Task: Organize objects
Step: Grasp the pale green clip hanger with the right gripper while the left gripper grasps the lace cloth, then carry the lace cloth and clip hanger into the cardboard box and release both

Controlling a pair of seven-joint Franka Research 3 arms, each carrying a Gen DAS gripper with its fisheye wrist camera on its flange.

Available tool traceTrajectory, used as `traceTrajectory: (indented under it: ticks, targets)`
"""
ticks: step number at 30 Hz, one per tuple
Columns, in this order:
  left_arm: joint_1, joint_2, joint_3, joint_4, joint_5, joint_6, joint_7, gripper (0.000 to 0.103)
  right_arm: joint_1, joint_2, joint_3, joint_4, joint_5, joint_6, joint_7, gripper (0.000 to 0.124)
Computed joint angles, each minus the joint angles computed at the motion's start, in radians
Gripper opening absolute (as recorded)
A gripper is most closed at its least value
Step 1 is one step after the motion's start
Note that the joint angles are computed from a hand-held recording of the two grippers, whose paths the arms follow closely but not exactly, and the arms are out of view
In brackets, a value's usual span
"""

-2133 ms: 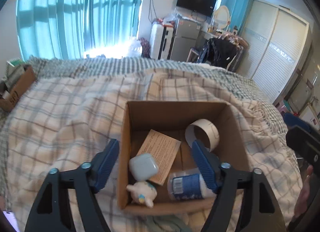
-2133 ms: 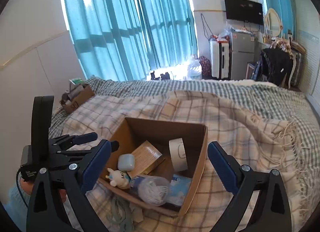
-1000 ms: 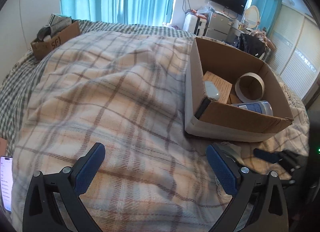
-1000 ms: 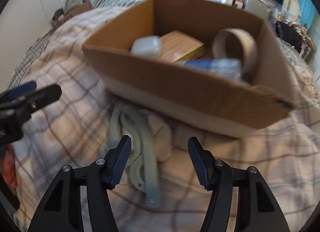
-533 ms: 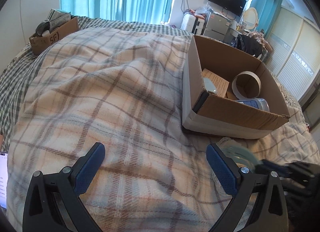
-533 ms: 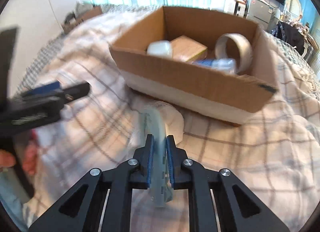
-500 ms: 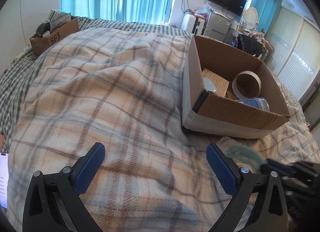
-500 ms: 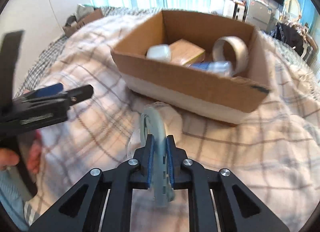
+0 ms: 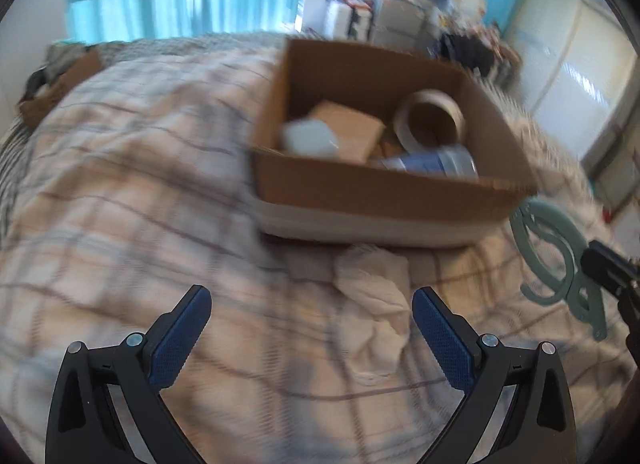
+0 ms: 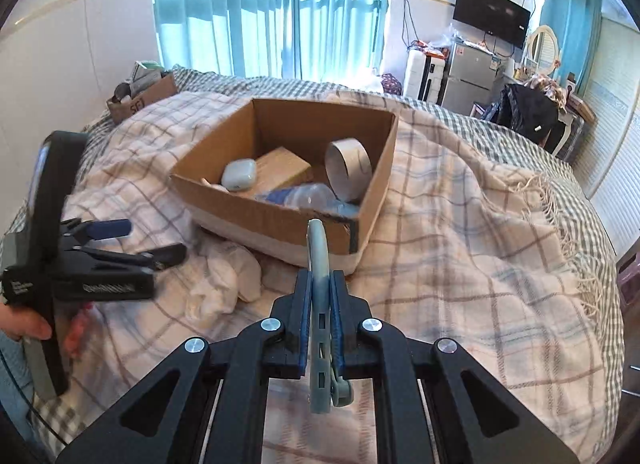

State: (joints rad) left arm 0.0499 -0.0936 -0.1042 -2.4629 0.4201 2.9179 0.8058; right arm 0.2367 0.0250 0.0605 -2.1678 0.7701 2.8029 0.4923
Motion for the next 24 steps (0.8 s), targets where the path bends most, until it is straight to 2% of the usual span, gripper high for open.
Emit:
traceTrajectory:
  ticks: [2, 4, 7, 9, 11, 13, 14, 18, 20, 24]
  targets:
    - [-0.025, 0.056, -0.001, 0.045, -0.050, -0.034, 0.077, 0.091, -0.002, 0.023, -0.002, 0.001, -0.020, 0.009, 0.015, 0.009]
    - [-0.037, 0.105, -0.005, 0.085, -0.104, -0.065, 0.137, 0.081, -0.016, 0.056, -0.006, 0.027, -0.031, -0.042, 0.039, 0.009]
    - [-0.040, 0.165, -0.019, 0.127, -0.237, -0.070, 0.257, 0.076, -0.039, 0.096, -0.003, 0.066, -0.022, -0.090, 0.057, 0.009]
    - [-0.041, 0.198, -0.026, 0.153, -0.273, -0.064, 0.308, 0.070, -0.053, 0.110, 0.001, 0.083, -0.010, -0.114, 0.060, 0.009]
    - [-0.060, 0.225, -0.016, 0.186, -0.212, -0.099, 0.284, 0.040, -0.063, 0.124, 0.002, 0.100, -0.007, -0.138, 0.068, 0.009]
    - [-0.061, 0.229, -0.025, 0.186, -0.214, -0.098, 0.313, 0.027, -0.067, 0.122, 0.007, 0.097, -0.004, -0.137, 0.071, 0.009]
    - [-0.074, 0.217, -0.014, 0.173, -0.169, -0.087, 0.285, 0.023, -0.068, 0.118, 0.010, 0.092, 0.003, -0.132, 0.065, 0.009]
    - [-0.080, 0.158, -0.010, 0.119, -0.128, -0.063, 0.238, 0.018, -0.058, 0.090, 0.012, 0.058, 0.000, -0.083, 0.069, 0.009]
    - [-0.076, 0.122, -0.017, 0.089, -0.163, -0.045, 0.260, 0.017, -0.049, 0.088, 0.009, 0.053, -0.025, -0.058, 0.100, 0.009]
    - [-0.077, 0.041, -0.017, 0.031, -0.159, -0.005, 0.240, 0.017, -0.055, 0.073, 0.007, 0.057, -0.030, -0.086, 0.119, 0.009]
